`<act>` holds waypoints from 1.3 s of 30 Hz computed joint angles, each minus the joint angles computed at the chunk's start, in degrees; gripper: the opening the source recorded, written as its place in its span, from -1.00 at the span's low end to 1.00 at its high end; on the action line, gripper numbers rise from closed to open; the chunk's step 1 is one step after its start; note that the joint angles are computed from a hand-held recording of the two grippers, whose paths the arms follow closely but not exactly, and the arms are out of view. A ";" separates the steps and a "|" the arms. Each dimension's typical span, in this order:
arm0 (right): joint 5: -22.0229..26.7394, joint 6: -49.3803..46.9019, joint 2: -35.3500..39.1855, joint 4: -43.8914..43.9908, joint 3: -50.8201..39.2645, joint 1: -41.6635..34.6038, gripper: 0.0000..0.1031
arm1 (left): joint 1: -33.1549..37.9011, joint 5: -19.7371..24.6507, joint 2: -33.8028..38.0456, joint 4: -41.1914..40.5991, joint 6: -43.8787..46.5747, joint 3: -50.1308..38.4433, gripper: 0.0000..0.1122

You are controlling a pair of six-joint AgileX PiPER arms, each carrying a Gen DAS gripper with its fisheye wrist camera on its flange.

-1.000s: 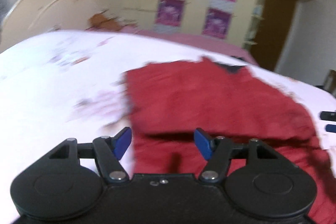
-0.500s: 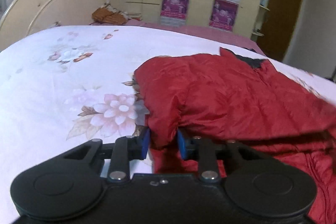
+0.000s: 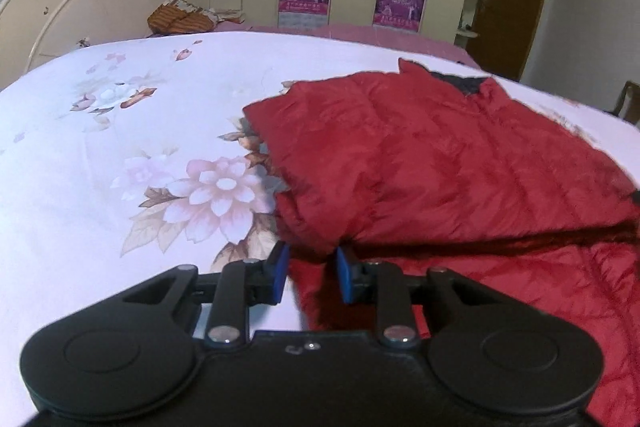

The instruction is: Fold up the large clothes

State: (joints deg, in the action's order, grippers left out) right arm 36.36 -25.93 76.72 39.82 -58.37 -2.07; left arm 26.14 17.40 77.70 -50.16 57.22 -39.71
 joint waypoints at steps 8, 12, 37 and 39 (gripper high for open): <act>1.19 10.38 4.48 -12.48 -3.84 3.35 -0.73 | 6.13 9.70 0.99 -1.67 0.75 -3.12 -0.37; -5.68 15.60 -2.36 -19.06 -0.99 4.40 0.41 | 14.24 17.33 -4.63 -8.38 8.88 -2.62 -0.18; -1.53 15.94 24.40 -18.38 -27.64 23.49 -0.54 | -11.47 6.82 22.97 1.04 -5.52 -29.19 0.14; -1.27 17.31 27.34 -19.97 -29.36 25.12 -0.54 | -12.21 2.58 22.80 2.57 -7.19 -27.05 0.16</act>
